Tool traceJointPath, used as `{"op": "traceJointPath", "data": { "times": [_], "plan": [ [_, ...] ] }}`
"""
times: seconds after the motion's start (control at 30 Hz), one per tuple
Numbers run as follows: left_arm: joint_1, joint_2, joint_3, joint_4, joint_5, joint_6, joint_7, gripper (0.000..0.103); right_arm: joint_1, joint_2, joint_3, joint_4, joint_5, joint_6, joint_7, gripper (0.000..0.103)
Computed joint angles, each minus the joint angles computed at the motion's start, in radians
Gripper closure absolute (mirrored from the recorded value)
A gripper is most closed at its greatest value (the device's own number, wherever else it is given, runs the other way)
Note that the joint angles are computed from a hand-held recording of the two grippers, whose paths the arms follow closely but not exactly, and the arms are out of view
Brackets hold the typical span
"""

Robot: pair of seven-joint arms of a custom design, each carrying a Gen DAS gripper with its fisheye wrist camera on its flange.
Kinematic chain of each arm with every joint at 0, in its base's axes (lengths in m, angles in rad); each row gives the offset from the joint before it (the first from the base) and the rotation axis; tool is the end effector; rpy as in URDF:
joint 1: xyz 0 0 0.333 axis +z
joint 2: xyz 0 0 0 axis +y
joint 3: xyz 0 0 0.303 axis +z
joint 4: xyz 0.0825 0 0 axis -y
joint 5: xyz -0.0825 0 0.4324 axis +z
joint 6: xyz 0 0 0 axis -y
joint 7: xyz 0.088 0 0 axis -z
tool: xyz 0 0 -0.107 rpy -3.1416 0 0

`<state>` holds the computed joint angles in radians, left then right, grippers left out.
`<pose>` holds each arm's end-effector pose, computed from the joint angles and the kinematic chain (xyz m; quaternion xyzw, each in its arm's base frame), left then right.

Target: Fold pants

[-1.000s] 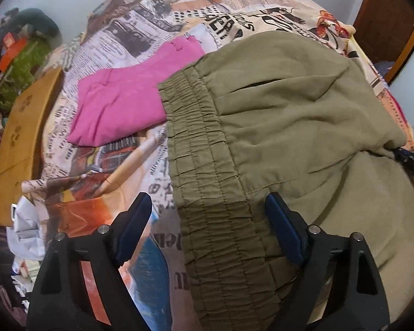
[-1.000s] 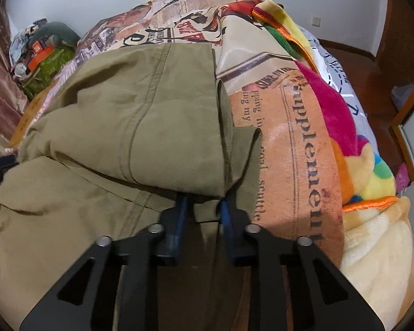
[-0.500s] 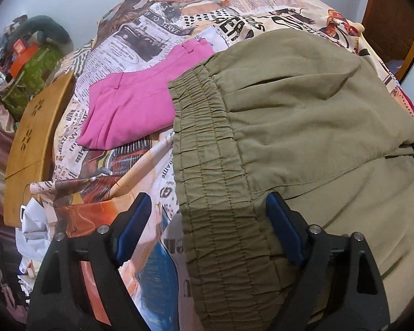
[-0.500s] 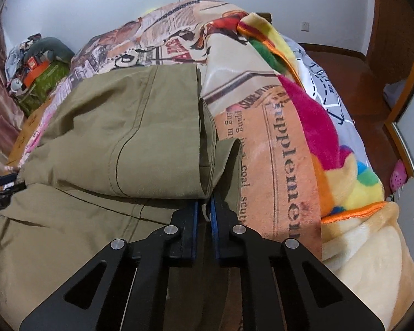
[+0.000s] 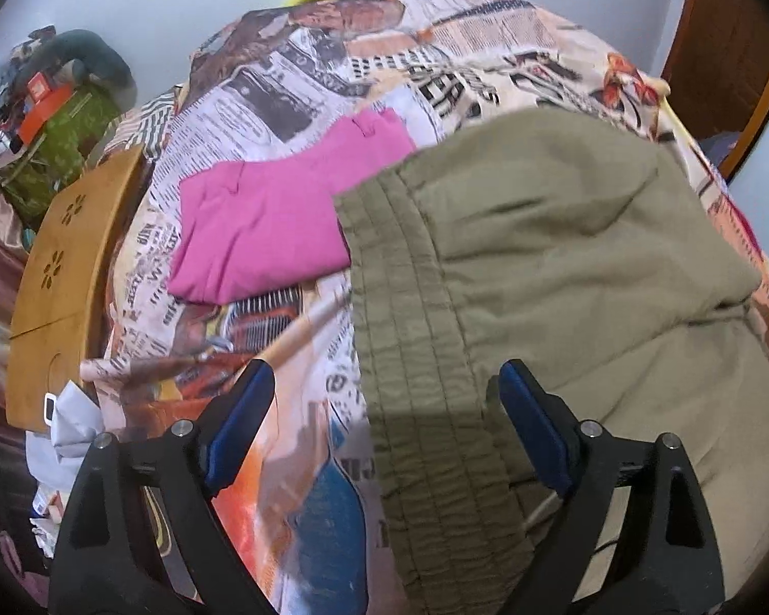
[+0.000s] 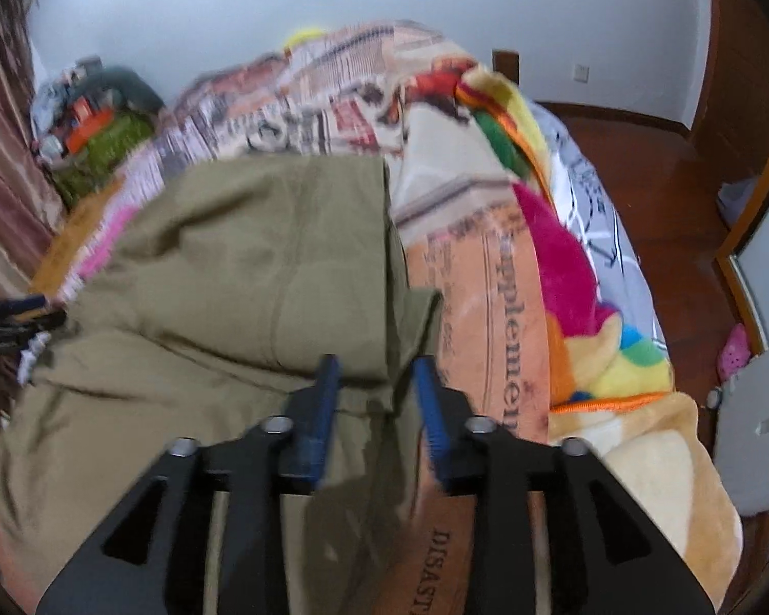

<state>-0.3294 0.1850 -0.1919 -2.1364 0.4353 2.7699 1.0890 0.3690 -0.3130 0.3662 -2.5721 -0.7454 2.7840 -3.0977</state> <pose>0.5401 -0.3293 0.3226 -0.5362 0.8076 -0.1833 0.1630 0.3496 0.3514 0.3648 -0.5876 0.7358 -0.1592 0.2966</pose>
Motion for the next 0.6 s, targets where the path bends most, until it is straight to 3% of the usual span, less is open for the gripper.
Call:
{"op": "traceJointPath", "data": {
  "times": [0.13,0.3,0.37,0.47,0.5,0.6],
  "plan": [
    [0.003,0.045,-0.001,0.062,-0.021,-0.036,0.013,0.013,-0.023,0.062,-0.004,0.049,-0.040,0.020,0.016,0.064],
    [0.022,0.103,-0.025,0.127,-0.154,-0.118,0.095,0.013,0.038,0.189,-0.090,0.090,0.097,0.079,-0.121,0.060],
    [0.024,0.120,-0.029,0.139,-0.194,-0.128,0.116,0.013,0.035,0.209,-0.096,0.087,0.053,0.132,-0.076,0.060],
    [0.011,0.134,-0.020,0.147,-0.192,-0.131,0.119,0.013,0.048,0.232,-0.109,0.099,0.040,0.153,-0.079,0.066],
    [0.011,0.142,-0.022,0.153,-0.200,-0.137,0.130,0.013,0.056,0.240,-0.113,0.106,0.048,0.144,-0.095,0.077],
    [0.009,0.159,-0.026,0.167,-0.219,-0.149,0.164,0.013,0.078,0.253,-0.117,0.135,0.031,0.087,-0.115,0.092]
  ]
}}
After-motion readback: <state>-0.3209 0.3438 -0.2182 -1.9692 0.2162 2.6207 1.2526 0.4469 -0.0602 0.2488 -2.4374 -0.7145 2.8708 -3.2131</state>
